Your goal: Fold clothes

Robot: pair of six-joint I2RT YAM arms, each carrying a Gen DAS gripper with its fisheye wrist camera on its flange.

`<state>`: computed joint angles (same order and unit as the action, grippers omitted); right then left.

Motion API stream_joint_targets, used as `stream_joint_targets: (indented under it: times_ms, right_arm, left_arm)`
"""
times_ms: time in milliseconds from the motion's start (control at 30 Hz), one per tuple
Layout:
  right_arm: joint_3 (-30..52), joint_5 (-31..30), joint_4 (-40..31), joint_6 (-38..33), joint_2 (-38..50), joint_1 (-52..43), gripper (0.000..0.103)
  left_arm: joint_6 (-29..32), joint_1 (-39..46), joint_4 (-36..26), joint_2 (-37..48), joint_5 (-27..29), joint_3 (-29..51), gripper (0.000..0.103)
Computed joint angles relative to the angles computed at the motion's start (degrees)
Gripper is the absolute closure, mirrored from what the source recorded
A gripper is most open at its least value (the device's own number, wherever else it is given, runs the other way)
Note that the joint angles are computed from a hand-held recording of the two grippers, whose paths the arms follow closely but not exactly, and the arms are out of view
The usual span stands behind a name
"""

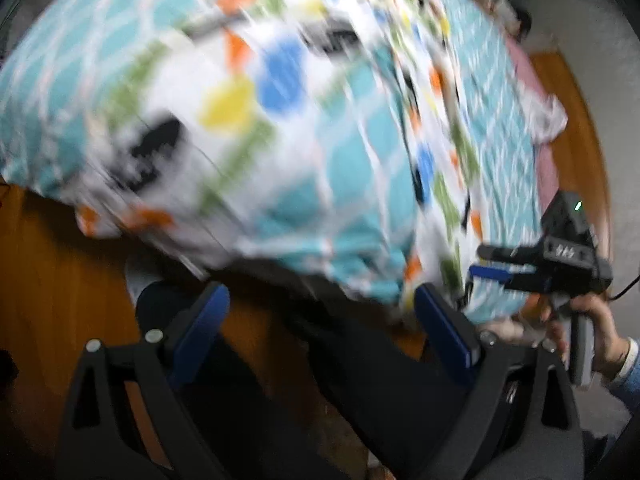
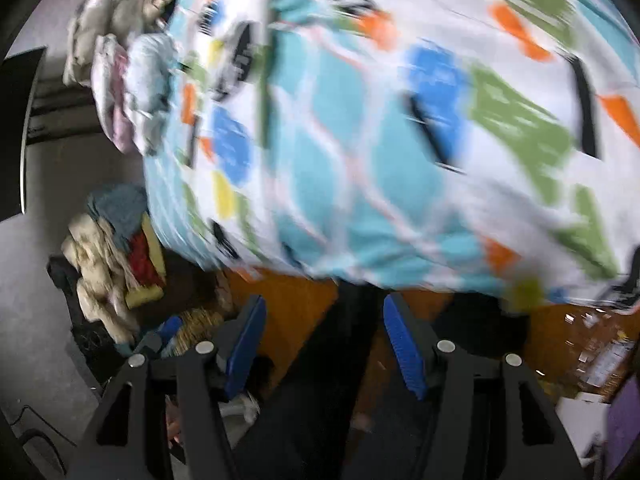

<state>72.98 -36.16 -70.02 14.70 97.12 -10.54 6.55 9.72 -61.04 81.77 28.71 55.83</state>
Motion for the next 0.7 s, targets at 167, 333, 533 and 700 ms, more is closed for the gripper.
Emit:
stream_joint_targets:
  times_ms: [167,333,533,700]
  right_arm:
    - [-10.23,5.26,17.5,30.97,-8.68,12.78,0.04]
    - [-16.13,7.38,27.18,50.27,-11.49,24.0,0.04]
    - [-12.0,7.81,29.37,49.76,-5.54,32.33,0.04]
    - [-10.2,6.84,31.16,50.7,-2.88,33.57,0.04]
  left_arm:
    - [21.63,19.64,-5.96,18.39,2.66,13.95,0.008]
    - [38.7,27.62,-11.76,31.18,-4.66,25.68,0.008]
    - [49.45,27.63,-15.27,41.22,-6.63,34.26,0.008]
    - [52.76,22.5,-18.62,48.45,-2.62,42.94,0.008]
